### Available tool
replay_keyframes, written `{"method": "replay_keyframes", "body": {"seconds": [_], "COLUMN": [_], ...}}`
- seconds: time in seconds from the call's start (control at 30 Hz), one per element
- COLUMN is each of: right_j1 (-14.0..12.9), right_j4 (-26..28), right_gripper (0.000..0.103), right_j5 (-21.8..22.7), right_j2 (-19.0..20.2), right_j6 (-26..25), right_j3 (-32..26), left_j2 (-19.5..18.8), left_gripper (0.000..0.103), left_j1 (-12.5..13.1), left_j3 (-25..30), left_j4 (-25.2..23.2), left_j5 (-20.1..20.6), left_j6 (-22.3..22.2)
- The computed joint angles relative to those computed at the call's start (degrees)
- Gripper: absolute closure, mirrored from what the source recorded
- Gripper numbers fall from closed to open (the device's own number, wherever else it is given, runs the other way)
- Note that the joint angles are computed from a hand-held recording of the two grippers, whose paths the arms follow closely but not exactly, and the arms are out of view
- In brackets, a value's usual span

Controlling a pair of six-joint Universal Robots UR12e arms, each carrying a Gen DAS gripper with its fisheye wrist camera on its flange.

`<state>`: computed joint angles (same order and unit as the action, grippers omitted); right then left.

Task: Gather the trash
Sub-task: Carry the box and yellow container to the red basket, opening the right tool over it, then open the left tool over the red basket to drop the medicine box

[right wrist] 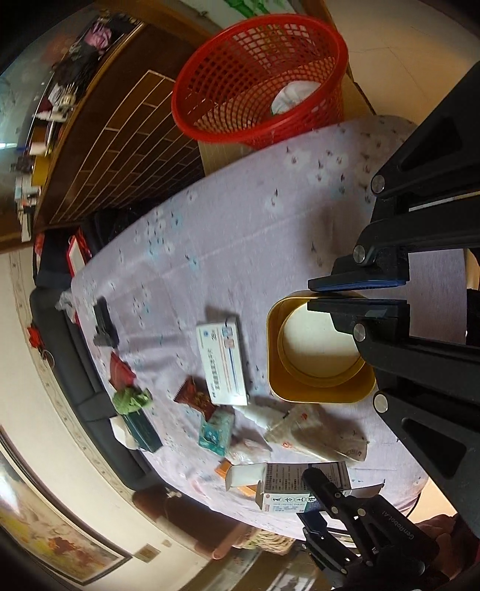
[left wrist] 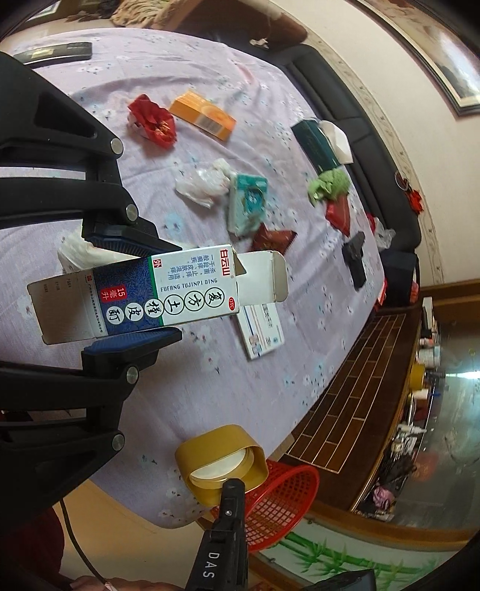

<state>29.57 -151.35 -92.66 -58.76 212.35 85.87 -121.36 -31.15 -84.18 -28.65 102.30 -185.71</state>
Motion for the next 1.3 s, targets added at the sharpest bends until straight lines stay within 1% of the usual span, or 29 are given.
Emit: {"method": "replay_keyframes", "body": {"seconds": [0.43,0.8,0.97,1.2,1.3], "right_j1": [-1.29,-2.63,-3.62,-5.31,-6.10], "right_j4": [-2.29,-2.75,-3.20,-4.26,-4.50], "right_gripper": [0.099,0.099,0.099,0.099,0.099], "right_j5": [-1.43,-2.96,-3.61,-5.72,-6.33], "right_j2": [-2.35,-4.24,-5.53,-7.84,-8.84], "right_j6": [2.30,4.54,6.70,11.28,13.15], "right_j3": [3.68,6.31,8.22,11.65,13.14], "left_j2": [-2.31,-4.76,-6.19,-8.17,-9.26], "left_gripper": [0.067,0.067,0.067,0.067,0.067], "left_j1": [-1.34,-2.41,-3.15,-4.01,-4.33], "left_j3": [3.92,8.12,10.67,14.67,17.03], "left_j4": [-0.55,-1.57,-2.20,-4.04,-5.38], "left_j5": [-1.16,-3.40,-4.62,-9.40,-12.92], "left_j6": [3.36,6.14,8.21,11.38,12.81]}}
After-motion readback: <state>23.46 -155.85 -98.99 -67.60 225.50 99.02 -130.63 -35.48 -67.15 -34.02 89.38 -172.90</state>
